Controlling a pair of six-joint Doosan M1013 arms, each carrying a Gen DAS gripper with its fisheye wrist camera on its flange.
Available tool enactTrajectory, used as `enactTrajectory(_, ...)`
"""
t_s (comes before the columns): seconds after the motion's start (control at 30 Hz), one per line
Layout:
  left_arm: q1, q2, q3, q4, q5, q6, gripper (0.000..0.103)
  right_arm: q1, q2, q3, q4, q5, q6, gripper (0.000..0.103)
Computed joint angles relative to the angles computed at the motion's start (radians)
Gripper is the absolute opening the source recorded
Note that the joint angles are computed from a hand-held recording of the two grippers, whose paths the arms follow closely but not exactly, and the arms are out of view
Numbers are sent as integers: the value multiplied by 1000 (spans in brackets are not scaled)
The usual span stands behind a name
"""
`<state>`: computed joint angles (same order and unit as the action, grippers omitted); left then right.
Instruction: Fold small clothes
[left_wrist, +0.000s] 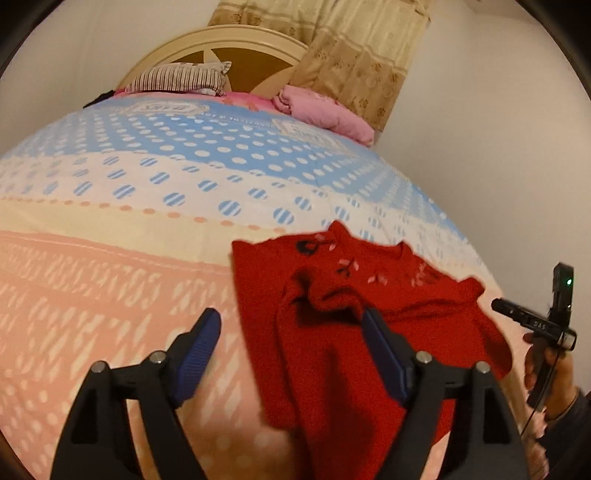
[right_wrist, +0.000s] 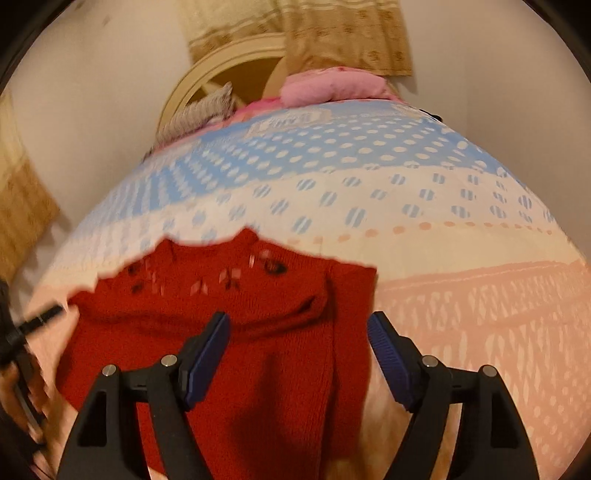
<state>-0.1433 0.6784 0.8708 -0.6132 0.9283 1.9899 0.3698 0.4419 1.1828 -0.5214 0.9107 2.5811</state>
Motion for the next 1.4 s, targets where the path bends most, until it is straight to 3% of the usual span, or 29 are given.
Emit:
enactTrajectory(0.07, -9, -4, 9, 41, 2, 10, 81, 13, 11, -9, 4, 28, -47, 77)
enactTrajectory(0.17, -56, 3, -8, 262, -3, 4, 84, 20, 44, -50, 32, 89, -135, 77)
enactTrajectory(0.23, -77, 11, -20, 363, -30, -34, 84, 31, 119, -160, -5, 268, -241, 77)
enactTrajectory(0.3, -81, 33, -61, 393, -33, -74, 84, 28, 165, -228, -23, 357, -282, 77)
enactTrajectory(0.43, -71, 70, -144, 417, -23, -206, 84, 3, 192, -291, -74, 381, -221, 77)
enactTrajectory(0.6, -53, 66, -141, 417, -73, -303, 96, -3, 138, -220, -102, 284, -81, 77)
enactTrajectory(0.83, -53, 65, -117, 435, -37, -357, 96, 8, 85, -117, -99, 189, -40, 77)
enactTrajectory(0.93, -55, 48, -84, 431, -49, -354, 96, 21, 106, -149, -97, 218, -97, 77)
enactTrajectory(1.13, -42, 0, 3, 353, -78, -292, 96, 38, 86, -110, -93, 186, -106, 77)
enactTrajectory(1.37, -38, -75, 134, 290, -161, -160, 96, 37, 8, 22, -46, 97, -21, 77)
enactTrajectory(1.4, -40, -82, 147, 295, -170, -147, 96, 38, -2, 38, -47, 90, -1, 72)
